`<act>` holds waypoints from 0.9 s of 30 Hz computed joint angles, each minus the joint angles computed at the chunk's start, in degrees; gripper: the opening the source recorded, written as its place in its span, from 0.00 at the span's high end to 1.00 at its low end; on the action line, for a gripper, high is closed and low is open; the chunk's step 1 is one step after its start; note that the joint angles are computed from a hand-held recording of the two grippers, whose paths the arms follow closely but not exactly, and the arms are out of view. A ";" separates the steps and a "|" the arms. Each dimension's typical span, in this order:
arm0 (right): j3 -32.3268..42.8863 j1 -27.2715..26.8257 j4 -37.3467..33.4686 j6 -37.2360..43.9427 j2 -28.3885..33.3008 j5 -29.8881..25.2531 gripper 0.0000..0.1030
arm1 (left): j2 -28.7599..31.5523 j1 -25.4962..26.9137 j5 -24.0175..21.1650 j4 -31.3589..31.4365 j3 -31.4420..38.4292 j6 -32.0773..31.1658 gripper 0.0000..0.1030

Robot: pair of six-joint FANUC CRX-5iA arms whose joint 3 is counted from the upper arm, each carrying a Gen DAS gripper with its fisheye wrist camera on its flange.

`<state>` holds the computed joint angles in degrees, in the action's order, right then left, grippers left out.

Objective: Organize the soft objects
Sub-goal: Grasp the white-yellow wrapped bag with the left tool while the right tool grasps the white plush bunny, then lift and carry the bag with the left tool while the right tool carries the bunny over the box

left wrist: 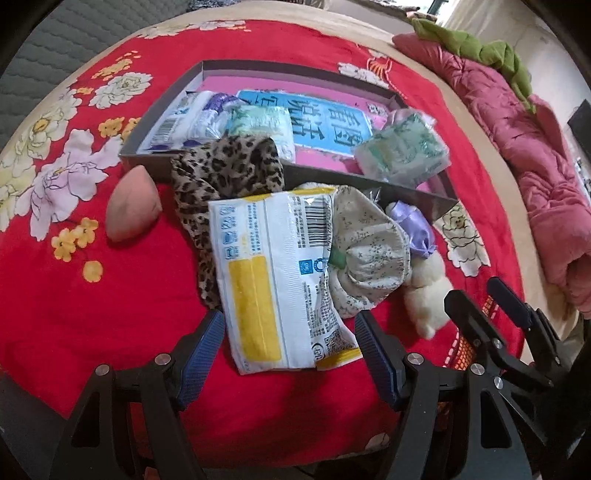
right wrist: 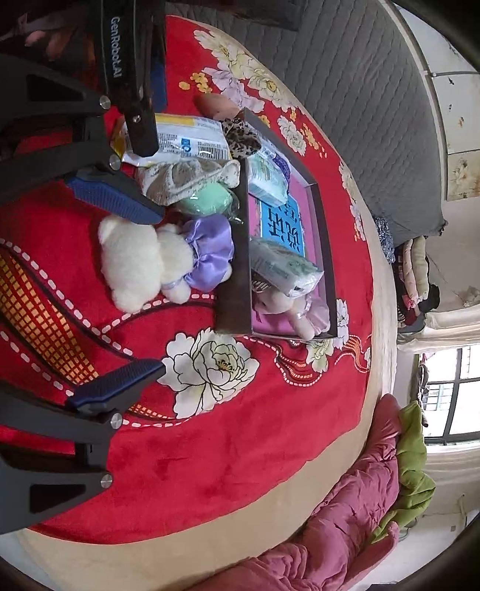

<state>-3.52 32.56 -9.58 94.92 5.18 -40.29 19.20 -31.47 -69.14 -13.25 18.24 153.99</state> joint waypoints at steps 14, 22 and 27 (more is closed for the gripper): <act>0.89 1.55 -0.25 3.57 2.81 0.42 0.28 | 0.75 1.35 1.09 0.74 -1.85 0.90 0.28; -1.17 4.33 6.96 1.75 5.15 3.66 0.23 | -2.13 1.28 4.67 0.45 -5.71 0.35 0.35; 2.74 1.20 -3.69 9.12 5.48 0.86 0.45 | -5.50 2.18 10.18 1.66 -10.62 0.49 0.38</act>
